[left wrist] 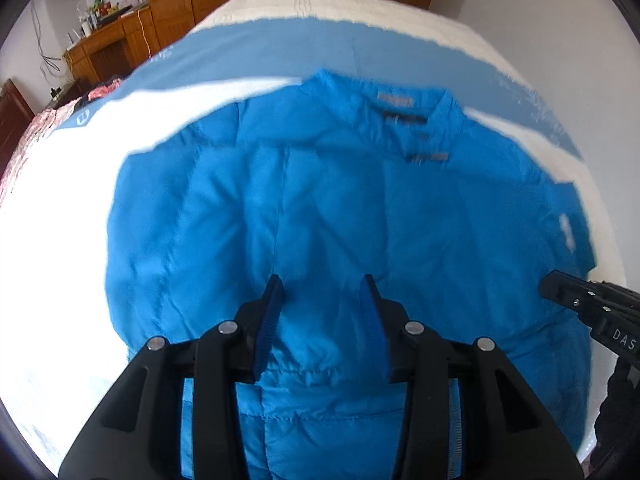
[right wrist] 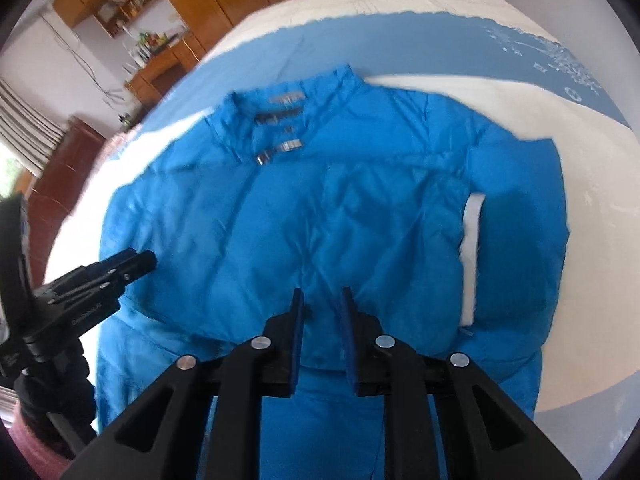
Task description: Fold large clothes
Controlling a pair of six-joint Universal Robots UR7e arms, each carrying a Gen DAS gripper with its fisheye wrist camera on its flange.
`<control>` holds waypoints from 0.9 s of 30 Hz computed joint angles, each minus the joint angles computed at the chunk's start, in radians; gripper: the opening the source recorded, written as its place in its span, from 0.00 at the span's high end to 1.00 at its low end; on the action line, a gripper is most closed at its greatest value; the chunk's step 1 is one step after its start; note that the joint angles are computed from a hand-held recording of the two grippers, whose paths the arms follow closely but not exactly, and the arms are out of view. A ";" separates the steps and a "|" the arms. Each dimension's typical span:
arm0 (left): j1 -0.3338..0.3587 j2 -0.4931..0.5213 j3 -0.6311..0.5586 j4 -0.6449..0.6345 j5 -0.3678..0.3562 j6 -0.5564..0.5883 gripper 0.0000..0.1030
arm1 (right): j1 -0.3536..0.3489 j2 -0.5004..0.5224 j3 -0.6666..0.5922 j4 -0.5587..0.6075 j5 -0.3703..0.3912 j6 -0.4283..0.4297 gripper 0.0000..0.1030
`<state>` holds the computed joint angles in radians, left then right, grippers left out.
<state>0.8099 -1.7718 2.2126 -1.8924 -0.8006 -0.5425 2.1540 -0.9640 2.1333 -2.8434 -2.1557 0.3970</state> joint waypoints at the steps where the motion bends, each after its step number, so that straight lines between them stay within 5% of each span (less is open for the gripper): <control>1: 0.014 0.004 0.008 -0.013 -0.007 0.006 0.60 | -0.013 0.010 0.004 -0.004 0.016 0.009 0.82; 7: 0.047 0.012 0.047 -0.102 -0.016 0.080 0.60 | -0.068 0.041 0.037 -0.091 0.063 -0.017 0.84; 18: 0.050 0.025 0.035 -0.084 -0.019 0.062 0.60 | -0.047 0.057 0.029 -0.089 0.014 -0.034 0.85; 23: 0.011 -0.077 0.003 0.051 -0.074 -0.011 0.59 | 0.003 -0.033 0.069 -0.054 0.034 0.019 0.72; 27: -0.121 -0.231 -0.009 0.329 -0.061 -0.118 0.40 | 0.075 -0.118 0.124 -0.004 0.005 0.064 0.66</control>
